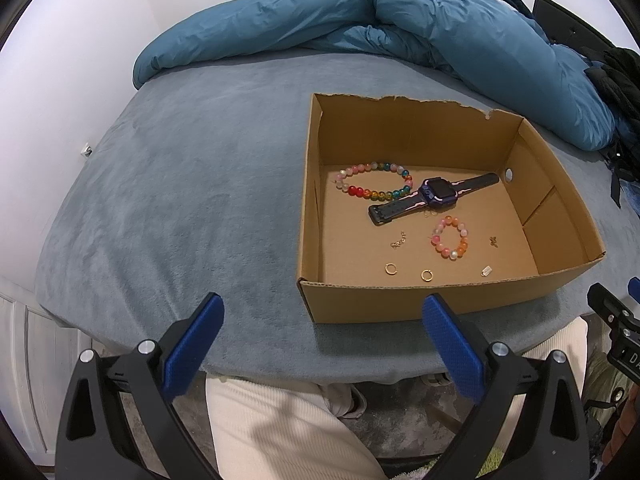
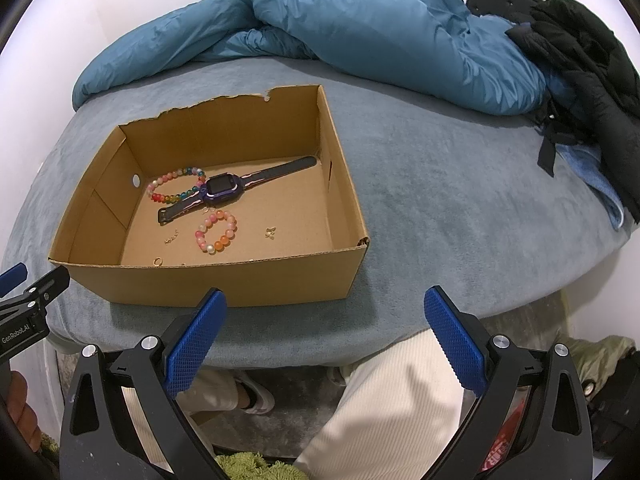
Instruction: Organize jewelry
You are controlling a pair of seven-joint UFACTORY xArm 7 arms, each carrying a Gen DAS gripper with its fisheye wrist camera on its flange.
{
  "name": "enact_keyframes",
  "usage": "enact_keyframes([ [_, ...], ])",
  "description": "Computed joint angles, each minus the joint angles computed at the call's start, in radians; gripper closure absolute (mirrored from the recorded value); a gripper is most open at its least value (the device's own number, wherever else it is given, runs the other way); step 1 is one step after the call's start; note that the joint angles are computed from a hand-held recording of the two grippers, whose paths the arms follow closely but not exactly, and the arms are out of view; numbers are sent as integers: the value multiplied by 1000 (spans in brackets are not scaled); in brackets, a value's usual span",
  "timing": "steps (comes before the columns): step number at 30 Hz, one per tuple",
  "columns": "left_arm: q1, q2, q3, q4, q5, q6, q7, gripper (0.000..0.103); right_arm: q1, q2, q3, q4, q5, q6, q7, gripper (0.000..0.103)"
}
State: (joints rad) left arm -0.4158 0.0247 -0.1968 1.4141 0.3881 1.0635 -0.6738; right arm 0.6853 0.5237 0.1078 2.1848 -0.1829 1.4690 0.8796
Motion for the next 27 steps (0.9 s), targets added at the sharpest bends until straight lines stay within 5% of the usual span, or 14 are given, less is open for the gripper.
enact_keyframes([
  [27, -2, 2, 0, 5, 1, 3, -2, 6, 8, 21, -8, 40, 3, 17, 0, 8],
])
